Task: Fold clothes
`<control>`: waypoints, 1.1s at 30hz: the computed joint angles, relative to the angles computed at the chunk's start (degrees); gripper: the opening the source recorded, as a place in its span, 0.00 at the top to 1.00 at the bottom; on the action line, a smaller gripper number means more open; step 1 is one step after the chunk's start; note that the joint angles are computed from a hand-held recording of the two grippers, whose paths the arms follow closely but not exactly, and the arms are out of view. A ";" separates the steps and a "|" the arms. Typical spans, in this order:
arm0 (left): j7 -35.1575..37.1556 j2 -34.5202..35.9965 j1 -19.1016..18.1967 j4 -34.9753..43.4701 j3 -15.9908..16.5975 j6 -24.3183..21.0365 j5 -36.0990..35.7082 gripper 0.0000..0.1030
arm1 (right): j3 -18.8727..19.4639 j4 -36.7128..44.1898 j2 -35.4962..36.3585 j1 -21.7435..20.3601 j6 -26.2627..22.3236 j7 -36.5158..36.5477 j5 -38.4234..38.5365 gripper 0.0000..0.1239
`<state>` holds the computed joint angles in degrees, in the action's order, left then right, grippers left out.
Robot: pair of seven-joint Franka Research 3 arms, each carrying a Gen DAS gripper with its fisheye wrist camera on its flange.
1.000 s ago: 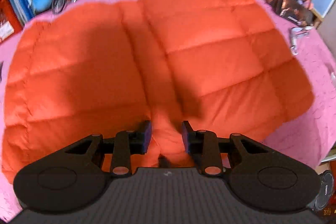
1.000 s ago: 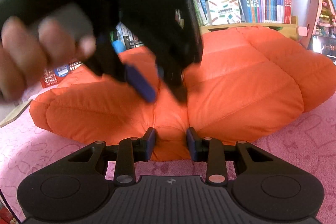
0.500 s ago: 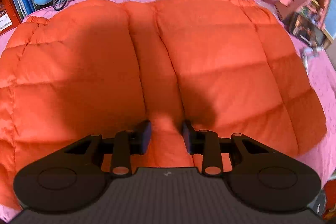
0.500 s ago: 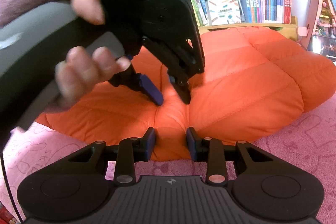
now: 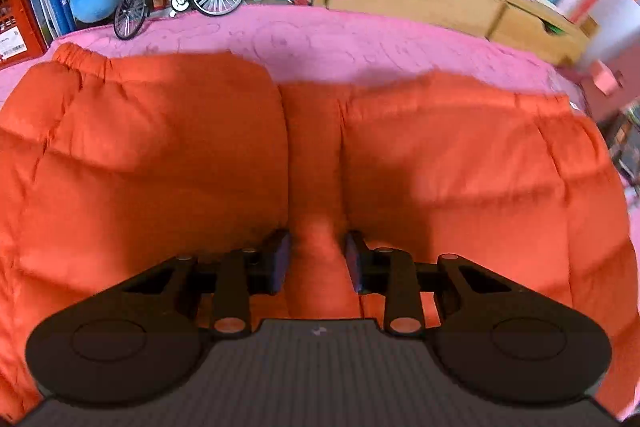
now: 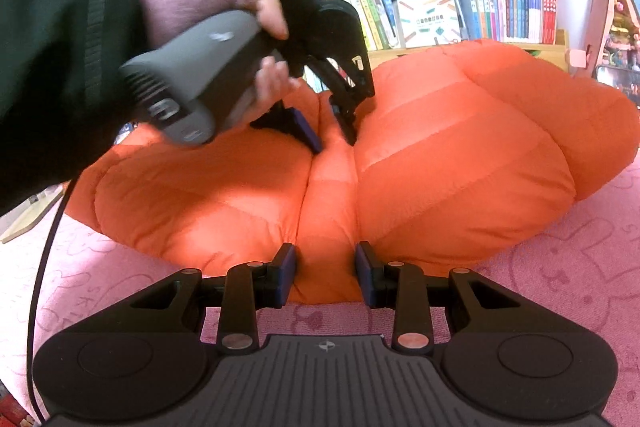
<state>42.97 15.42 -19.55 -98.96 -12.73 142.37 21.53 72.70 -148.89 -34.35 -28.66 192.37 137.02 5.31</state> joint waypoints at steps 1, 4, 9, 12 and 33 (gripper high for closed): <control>-1.05 1.33 -0.58 1.72 0.55 -0.64 1.51 0.72 | 0.11 -0.19 -0.19 0.17 0.10 0.18 0.13 0.73; -3.74 5.33 -2.23 7.12 2.09 -2.77 5.46 0.72 | 0.19 -0.86 -1.12 1.41 0.07 0.96 0.71 0.73; -3.92 10.41 -3.04 14.86 2.92 -5.93 6.29 0.72 | 0.41 -0.32 -0.04 0.85 0.61 0.91 0.21 0.73; -3.62 11.70 -2.43 16.18 3.15 -4.70 5.29 0.72 | 0.30 -0.45 0.23 1.10 0.80 0.76 0.27 0.73; 6.09 -12.91 2.06 -14.62 -1.60 8.38 -3.16 0.70 | 1.02 0.45 -5.90 -0.30 0.44 5.09 2.93 0.69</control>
